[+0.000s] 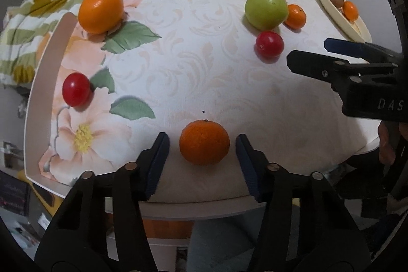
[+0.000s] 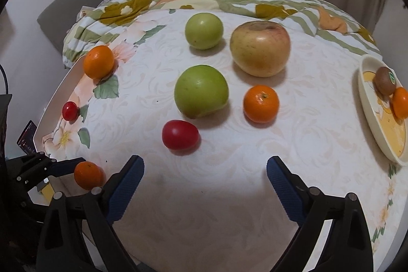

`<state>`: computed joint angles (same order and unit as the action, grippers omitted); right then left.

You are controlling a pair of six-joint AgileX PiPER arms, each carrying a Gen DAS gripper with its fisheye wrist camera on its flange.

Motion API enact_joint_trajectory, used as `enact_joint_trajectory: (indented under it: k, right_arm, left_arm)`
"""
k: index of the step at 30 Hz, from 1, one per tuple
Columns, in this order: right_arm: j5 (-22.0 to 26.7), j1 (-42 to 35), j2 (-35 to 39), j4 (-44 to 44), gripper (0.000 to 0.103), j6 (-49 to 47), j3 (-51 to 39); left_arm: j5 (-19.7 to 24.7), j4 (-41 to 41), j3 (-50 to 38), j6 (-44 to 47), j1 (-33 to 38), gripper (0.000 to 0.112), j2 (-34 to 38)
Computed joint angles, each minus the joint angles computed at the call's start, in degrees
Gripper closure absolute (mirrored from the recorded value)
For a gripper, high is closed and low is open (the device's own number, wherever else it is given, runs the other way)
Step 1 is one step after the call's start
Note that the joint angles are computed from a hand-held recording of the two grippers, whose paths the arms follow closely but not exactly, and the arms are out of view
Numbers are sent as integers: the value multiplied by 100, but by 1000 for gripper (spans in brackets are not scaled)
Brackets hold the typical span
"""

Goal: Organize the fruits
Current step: 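Grasp the small mandarin with the left gripper while the right grasps the red tomato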

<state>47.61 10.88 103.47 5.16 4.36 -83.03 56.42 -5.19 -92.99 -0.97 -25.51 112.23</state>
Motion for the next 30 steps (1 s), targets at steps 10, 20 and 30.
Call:
enact_joint_trajectory:
  k: [10, 20, 30]
  right_arm:
    - [141, 64, 362, 254, 36, -459, -355]
    - [217, 201, 714, 199, 49, -522, -748]
    - [319, 366, 779, -263, 71, -146, -891]
  left_arm:
    - [-3, 163, -40, -158, 15, 69, 11]
    - [19, 155, 12, -260, 207, 69, -35]
    - [-34, 126, 107, -293, 502, 69, -169]
